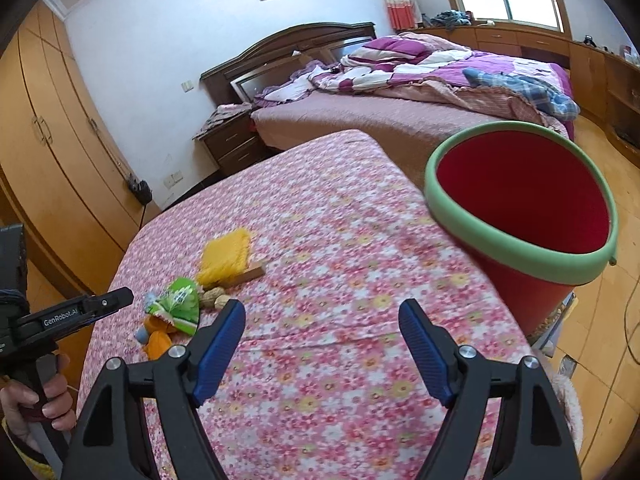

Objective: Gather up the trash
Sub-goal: 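Grasp the blue plastic hook with the left tool while the right tool grasps the orange cloth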

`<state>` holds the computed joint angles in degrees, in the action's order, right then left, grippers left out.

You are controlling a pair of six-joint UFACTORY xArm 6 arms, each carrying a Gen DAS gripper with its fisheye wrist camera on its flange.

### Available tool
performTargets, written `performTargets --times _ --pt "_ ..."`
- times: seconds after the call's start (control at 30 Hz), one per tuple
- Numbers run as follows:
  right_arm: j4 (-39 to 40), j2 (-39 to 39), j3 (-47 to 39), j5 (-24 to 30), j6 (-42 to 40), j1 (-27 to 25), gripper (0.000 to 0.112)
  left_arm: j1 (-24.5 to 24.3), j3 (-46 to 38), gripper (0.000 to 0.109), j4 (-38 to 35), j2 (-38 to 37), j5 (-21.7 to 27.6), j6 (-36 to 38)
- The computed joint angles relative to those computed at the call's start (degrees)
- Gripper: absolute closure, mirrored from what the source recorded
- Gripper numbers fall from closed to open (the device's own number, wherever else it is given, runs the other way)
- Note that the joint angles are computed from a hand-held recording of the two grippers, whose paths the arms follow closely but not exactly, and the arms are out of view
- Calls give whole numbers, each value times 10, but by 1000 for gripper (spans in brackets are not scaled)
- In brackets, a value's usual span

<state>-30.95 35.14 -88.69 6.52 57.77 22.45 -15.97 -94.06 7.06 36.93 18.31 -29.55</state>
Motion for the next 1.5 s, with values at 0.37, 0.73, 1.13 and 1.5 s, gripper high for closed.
performTargets --times 0.37,0.73,1.13,1.5 --pt "38 19 -21 27 -35 14 30 21 21 64 -13 10 -14 -3" --pt "36 20 -24 36 -36 18 30 16 1 64 -85 38 -30 68" --pt "38 20 -25 39 -42 24 30 13 -48 91 -11 80 -26 36" --pt "124 49 -83 67 -153 56 30 11 106 91 -228 -17 -148 193"
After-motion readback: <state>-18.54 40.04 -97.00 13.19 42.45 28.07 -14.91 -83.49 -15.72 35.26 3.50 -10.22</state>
